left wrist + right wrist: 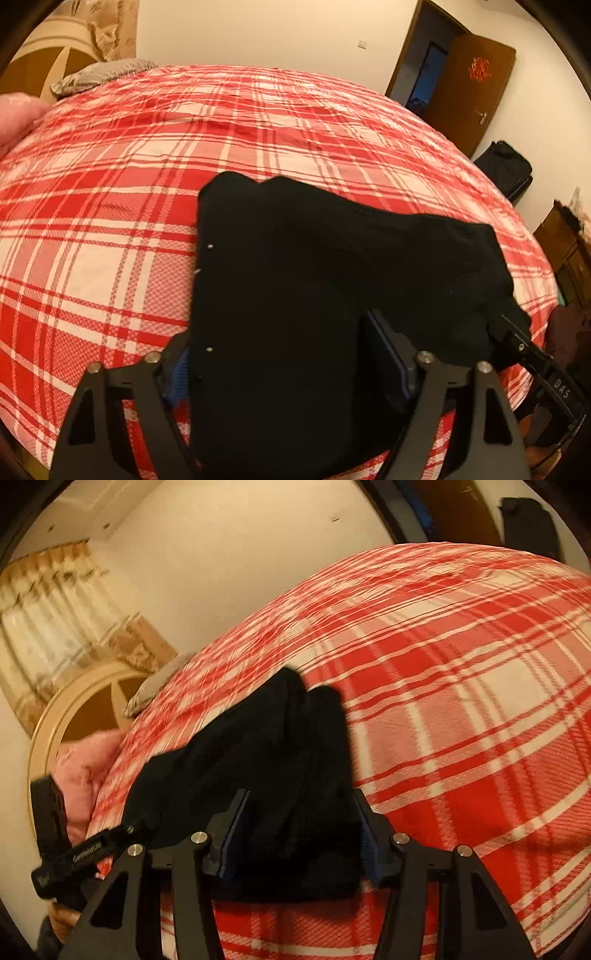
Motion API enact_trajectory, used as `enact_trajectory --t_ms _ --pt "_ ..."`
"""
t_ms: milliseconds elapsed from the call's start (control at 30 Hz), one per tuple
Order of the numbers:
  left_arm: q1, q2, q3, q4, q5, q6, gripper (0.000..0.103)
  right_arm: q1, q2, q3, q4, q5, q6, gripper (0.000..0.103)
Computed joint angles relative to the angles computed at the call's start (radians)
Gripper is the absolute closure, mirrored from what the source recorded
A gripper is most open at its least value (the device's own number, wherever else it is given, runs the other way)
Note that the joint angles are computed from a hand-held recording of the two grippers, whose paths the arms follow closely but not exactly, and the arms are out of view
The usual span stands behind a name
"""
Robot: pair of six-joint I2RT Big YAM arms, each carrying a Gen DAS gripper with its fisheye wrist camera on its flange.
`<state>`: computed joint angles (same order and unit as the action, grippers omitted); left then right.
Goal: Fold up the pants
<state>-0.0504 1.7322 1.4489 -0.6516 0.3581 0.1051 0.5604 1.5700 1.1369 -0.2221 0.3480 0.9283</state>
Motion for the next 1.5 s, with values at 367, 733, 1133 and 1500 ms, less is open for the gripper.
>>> enact_trajectory --t_ms 367,733,1133,1500 --pt "0.011 0.004 0.001 0.001 0.031 -0.013 0.024 0.015 0.04 0.066 -0.057 -0.028 -0.143 0.068" --pt "0.057 0.011 0.03 -0.038 0.164 -0.091 0.074 0.09 0.046 0.154 -0.203 0.141 -0.283 0.074" --pt "0.052 -0.001 0.029 -0.04 0.168 -0.015 0.079 0.11 0.037 0.202 -0.251 0.157 -0.32 0.075" --pt "0.095 -0.012 0.082 0.009 0.197 -0.044 0.08 0.1 0.15 0.448 -0.257 0.093 -0.516 0.075"
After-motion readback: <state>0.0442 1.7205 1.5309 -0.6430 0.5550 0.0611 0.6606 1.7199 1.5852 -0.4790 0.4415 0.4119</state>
